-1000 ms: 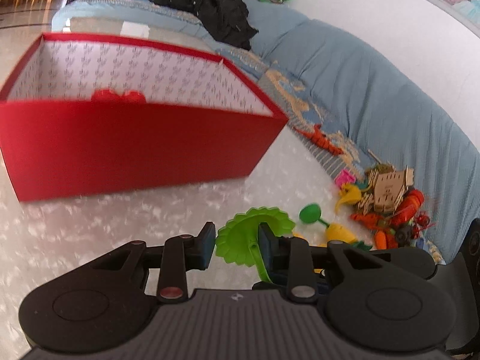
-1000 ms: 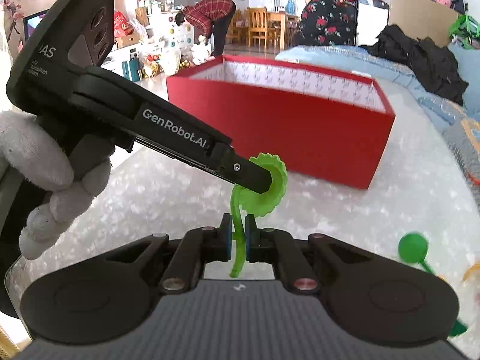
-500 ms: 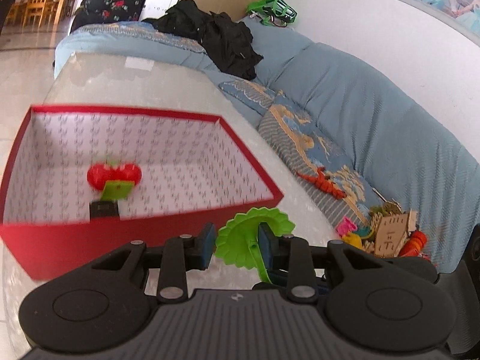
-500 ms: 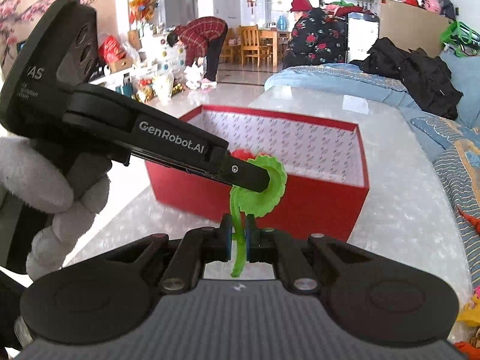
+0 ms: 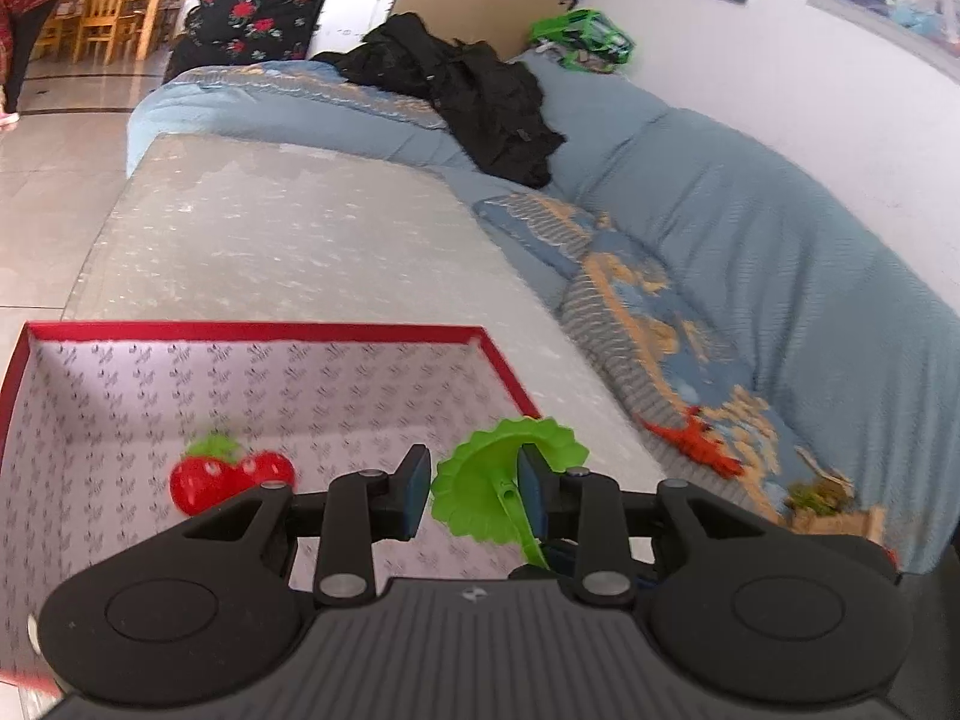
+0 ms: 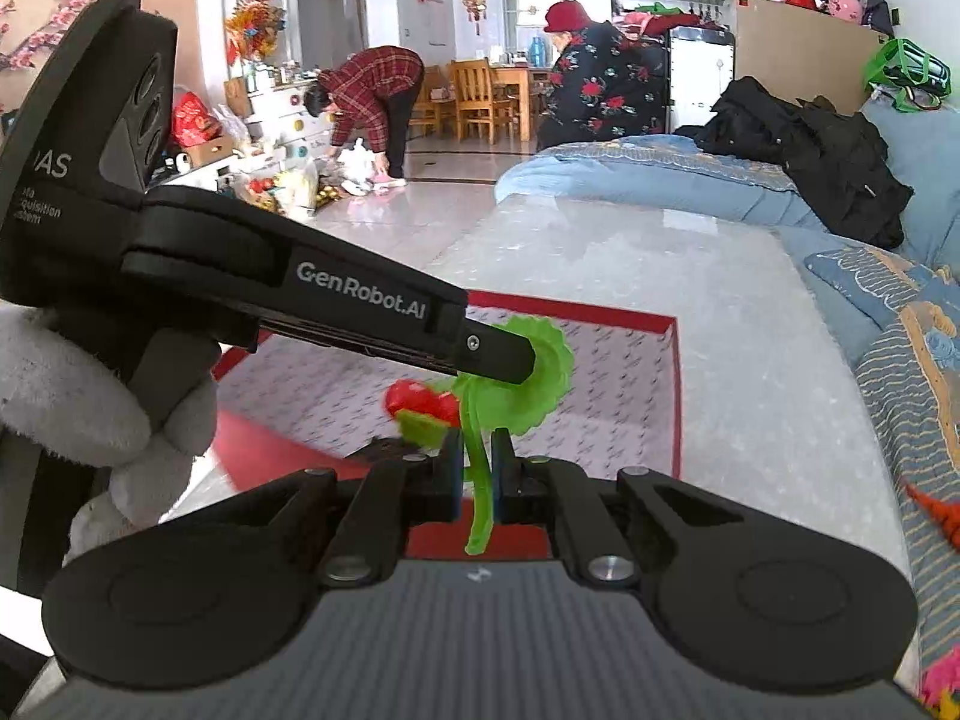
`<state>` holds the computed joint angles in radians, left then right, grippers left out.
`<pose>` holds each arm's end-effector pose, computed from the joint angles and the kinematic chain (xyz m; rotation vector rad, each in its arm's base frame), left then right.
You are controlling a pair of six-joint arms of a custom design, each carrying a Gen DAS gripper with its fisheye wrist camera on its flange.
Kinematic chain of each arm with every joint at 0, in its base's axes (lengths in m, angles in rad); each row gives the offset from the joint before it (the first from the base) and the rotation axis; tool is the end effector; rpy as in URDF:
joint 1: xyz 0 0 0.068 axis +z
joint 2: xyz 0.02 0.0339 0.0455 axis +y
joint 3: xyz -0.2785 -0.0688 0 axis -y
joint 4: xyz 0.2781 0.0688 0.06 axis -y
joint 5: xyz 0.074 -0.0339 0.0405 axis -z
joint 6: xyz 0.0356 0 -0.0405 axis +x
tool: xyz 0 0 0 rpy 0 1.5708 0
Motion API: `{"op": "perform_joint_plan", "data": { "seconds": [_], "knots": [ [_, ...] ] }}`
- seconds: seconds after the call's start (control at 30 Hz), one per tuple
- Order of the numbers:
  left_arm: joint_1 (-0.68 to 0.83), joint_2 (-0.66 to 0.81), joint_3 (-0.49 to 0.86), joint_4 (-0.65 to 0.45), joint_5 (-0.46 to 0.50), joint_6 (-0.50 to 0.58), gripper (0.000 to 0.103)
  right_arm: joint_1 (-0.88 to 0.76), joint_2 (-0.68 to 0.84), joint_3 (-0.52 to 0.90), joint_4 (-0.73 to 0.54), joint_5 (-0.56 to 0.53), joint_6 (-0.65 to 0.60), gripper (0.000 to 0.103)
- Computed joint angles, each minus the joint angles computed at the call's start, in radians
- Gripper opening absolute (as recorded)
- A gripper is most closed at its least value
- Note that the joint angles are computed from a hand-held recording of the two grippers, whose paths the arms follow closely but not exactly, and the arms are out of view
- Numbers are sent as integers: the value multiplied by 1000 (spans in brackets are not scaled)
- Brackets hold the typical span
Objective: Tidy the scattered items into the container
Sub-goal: 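Carry the sunflower toy over the red box and open the right gripper, then move the right gripper back toward the toy pile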
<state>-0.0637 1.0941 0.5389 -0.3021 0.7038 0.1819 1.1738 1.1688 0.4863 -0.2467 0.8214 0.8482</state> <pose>0.2244 -0.0374 0.1889 0.5896 2.2270 -0.7864 0.1104 0.1960 0.1622 -0.0411 2.1496 0.1071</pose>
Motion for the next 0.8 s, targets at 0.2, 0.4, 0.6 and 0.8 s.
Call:
{"op": "perform_joint_plan", "data": {
  "seconds": [0.2, 0.4, 0.6, 0.8],
  "knots": [
    [-11, 95, 27, 43, -110, -20, 43, -67, 39, -29, 21, 31, 75, 31],
    [291, -31, -9, -227, 129, 288, 48, 241, -35, -57, -323, 200, 602, 34],
    [780, 74, 33, -794, 257, 1037, 54, 623, 218, 96, -778, 244, 1335, 47],
    [959, 164, 31, -910, 194, 1341, 55, 671, 334, 177, -662, 226, 1208, 47]
  ]
}}
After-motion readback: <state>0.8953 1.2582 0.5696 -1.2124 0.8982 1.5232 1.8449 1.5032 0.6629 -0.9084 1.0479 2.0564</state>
